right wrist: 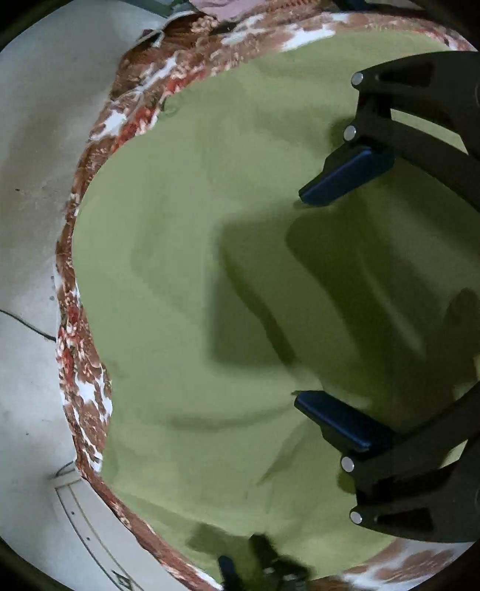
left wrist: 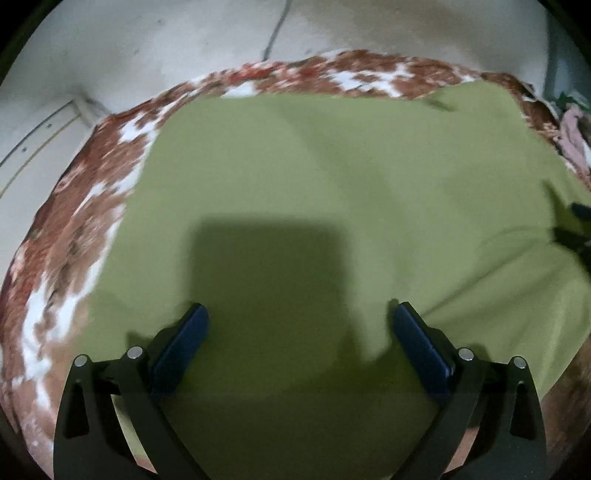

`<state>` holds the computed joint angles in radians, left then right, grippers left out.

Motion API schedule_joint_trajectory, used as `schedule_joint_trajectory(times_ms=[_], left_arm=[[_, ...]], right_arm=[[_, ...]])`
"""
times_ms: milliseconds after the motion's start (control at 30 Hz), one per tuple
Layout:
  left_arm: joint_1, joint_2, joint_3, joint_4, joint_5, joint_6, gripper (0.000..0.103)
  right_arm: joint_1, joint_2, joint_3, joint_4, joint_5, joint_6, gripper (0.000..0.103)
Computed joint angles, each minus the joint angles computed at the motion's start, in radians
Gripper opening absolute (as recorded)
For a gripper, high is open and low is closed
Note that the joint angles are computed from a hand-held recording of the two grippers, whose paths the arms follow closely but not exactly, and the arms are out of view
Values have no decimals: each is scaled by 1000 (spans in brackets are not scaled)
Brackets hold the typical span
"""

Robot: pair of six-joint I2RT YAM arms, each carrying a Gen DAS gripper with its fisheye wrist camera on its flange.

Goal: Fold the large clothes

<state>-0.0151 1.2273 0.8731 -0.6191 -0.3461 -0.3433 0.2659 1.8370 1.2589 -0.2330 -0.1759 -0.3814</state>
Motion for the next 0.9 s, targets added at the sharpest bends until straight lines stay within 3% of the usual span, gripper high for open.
schedule_joint_trajectory(times_ms=[100, 200, 300, 400, 500, 600, 700, 800, 900], left_arm=[[77, -81, -23, -80, 56, 12, 99], [21, -132, 40, -151, 5, -11, 97], [-59, -152, 106, -119, -40, -41, 98], [-161, -97, 183, -29, -45, -106, 98], [-248, 8, 209, 52, -66, -178, 98], [-298, 150, 242, 11, -97, -260, 98], [-309, 182, 194, -14, -77, -308, 98], [-299, 134, 121, -16, -61, -292, 99], [-305, 90, 69, -90, -165, -256, 99]], right_arm=[[-43, -73, -60, 38, 1, -32, 98], [-93, -135, -65, 53, -2, -30, 98], [-119, -128, 14, 14, 40, 19, 98], [-122, -111, 82, -51, -2, 129, 98], [-62, -121, 46, -51, -19, 210, 98], [34, -126, -30, -23, 33, 225, 98], [109, -122, -107, 53, 144, 196, 98], [106, -121, -154, 103, 147, 155, 98], [51, -155, -221, 180, 118, 122, 98]])
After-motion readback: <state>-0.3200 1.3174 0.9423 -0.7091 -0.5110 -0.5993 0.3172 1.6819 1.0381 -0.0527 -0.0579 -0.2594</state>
